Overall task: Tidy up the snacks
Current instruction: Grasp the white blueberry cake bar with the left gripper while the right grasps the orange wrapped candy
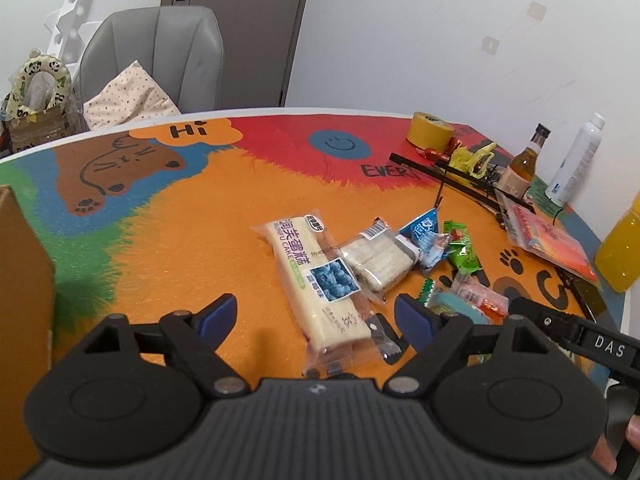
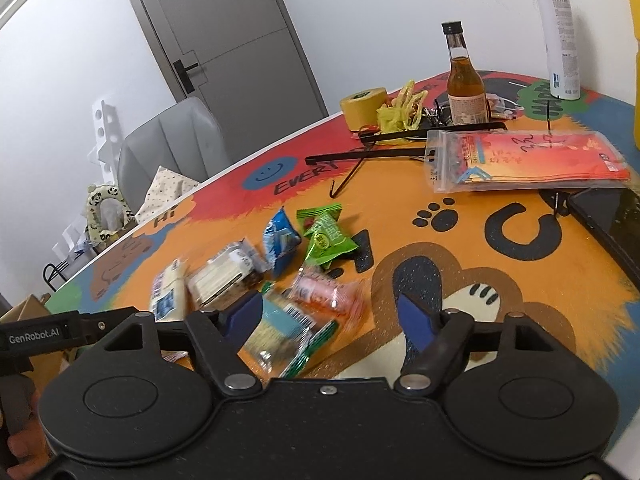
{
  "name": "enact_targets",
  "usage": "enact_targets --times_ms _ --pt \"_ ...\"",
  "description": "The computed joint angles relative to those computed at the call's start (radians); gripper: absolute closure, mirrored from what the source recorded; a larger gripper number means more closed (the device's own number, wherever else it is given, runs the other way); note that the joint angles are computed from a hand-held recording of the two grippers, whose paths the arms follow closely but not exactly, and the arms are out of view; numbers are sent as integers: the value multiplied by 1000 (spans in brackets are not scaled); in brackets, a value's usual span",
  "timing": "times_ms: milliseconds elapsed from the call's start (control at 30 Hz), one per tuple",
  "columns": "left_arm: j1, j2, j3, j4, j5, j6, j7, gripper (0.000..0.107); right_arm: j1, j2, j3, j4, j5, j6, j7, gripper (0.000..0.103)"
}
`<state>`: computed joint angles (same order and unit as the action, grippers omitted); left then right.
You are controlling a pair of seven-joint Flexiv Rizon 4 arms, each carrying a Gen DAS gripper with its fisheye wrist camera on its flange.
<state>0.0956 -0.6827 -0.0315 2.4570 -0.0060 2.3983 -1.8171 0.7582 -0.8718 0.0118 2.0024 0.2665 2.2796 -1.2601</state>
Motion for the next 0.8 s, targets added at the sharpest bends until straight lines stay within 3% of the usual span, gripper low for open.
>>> enact_targets --times_ms 167,233,300,533,800 --pt "6 -29 -9 -38 -17 -27 -10 40 -22 -20 5 -32 -25 -9 11 36" --pt "-27 -39 12 -44 -61 -9 -10 44 -28 -26 5 -43 -34 -11 14 39" --pt "-55 -47 28 -53 -89 7 8 44 -34 -32 5 -55 -46 -17 17 40" --pt "-9 -63 -12 -93 -48 -39 -6 45 -37 -54 -3 -96 -66 -34 28 49" --pt "-49 -94 2 -118 -74 -57 26 45 -40 -72 -1 -129 -98 -62 29 50"
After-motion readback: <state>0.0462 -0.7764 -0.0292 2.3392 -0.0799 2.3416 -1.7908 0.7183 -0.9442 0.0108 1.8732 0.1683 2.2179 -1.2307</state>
